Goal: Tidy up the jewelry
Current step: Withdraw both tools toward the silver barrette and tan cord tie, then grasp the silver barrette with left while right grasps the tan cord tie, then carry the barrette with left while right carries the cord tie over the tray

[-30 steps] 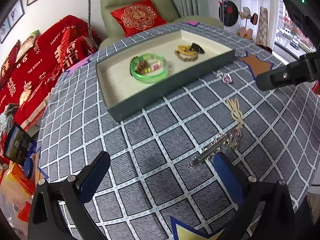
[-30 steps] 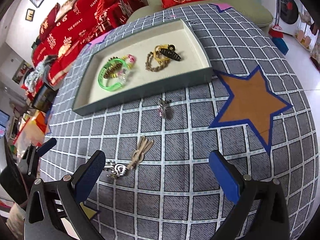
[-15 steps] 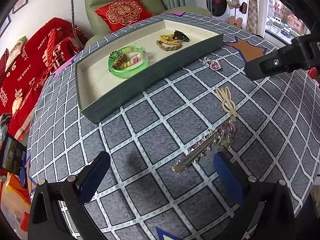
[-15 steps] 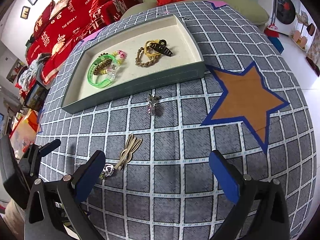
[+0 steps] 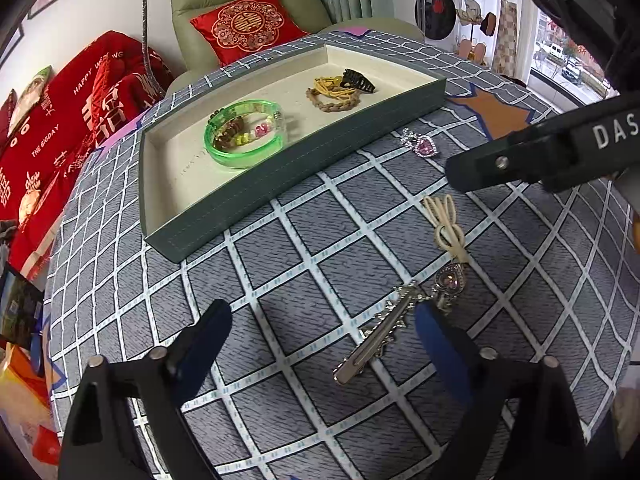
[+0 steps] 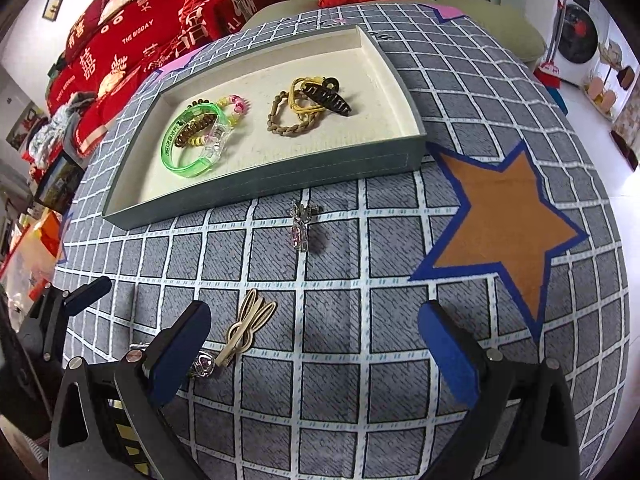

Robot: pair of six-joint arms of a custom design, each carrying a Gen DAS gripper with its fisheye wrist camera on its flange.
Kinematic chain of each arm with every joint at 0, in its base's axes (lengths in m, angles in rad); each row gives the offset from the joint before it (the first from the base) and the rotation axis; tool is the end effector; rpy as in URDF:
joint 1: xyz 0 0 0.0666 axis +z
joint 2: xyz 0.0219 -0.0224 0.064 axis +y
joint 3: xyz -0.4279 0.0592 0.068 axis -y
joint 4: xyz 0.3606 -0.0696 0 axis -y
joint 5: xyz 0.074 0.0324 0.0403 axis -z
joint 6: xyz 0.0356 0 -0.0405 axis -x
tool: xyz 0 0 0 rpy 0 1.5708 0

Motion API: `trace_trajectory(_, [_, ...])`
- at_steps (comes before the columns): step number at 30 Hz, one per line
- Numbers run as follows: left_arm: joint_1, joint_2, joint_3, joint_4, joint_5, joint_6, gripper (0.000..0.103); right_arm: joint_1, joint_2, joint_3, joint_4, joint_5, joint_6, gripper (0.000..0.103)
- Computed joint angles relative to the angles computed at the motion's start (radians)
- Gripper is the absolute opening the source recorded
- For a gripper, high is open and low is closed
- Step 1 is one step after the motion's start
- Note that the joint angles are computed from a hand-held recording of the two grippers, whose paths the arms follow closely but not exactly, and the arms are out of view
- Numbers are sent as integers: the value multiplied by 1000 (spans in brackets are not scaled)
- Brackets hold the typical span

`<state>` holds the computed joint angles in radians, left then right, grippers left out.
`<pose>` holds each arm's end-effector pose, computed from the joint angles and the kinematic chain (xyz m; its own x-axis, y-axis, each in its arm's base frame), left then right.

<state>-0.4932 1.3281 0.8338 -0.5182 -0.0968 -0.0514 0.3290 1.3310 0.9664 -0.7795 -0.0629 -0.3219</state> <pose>0.3188 -0.1679 0.2983 -0.7242 0.4473 -0.5248 0.4640 0.8791 0.1091 0.3480 0.1208 0.3340 -0.9271 0.0171 -0.3745 -0.0567 0.9811 0.1852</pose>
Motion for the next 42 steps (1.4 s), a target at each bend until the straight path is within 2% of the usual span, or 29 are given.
trace_trajectory(1, [1, -3, -1, 0, 14, -2, 86, 3, 2, 2, -1, 1, -1, 103])
trace_trajectory(3, [-2, -10, -2, -4, 37, -7, 75, 8, -1, -1, 2, -8, -4, 103])
trace_trajectory(5, [-6, -16, -4, -4, 58, -16, 54, 17, -3, -5, -3, -14, 2, 103])
trace_trajectory(6, [-10, -17, -2, -8, 75, -20, 39, 22, -3, -7, -7, -10, 4, 103])
trace_trajectory(7, [-16, -19, -2, -13, 78, -23, 30, 26, -5, -9, -8, -7, 4, 103])
trace_trajectory(10, [-41, -31, -12, -6, 42, -33, 28, 26, -9, -14, -11, -12, -9, 103])
trace_trajectory(13, [-21, -44, -18, -15, 64, 10, 28, 26, -17, -19, -14, -20, -24, 102])
trace_trajectory(20, [25, -81, -50, -6, 52, 87, 28, 70, -19, -32, -19, 1, -56, 79])
trace_trajectory(25, [42, -99, -65, 4, 46, 125, 28, 120, -10, -23, -25, 67, -87, 74])
trace_trajectory(28, [56, -115, -72, 6, 52, 144, 28, 156, 4, -11, -42, 129, -76, 67])
trace_trajectory(31, [76, -129, -75, 3, 62, 154, 28, 199, 23, 4, -70, 225, -41, 52])
trace_trajectory(32, [78, -129, -73, 2, 63, 156, 28, 206, 20, 1, -62, 224, -22, 43])
trace_trajectory(33, [82, -131, -72, 1, 66, 159, 28, 208, 20, 3, -66, 222, -19, 27])
trace_trajectory(35, [87, -136, -68, -3, 69, 164, 28, 207, 19, 4, -68, 213, -17, 9])
trace_trajectory(37, [91, -144, -65, -5, 75, 167, 28, 189, 11, -5, -51, 184, -14, 9])
trace_trajectory(40, [93, -160, -63, -7, 79, 171, 28, 134, -20, -36, -1, 65, -36, 9])
trace_trajectory(42, [95, -165, -57, -8, 85, 177, 28, 108, -41, -52, 25, 15, -46, 9])
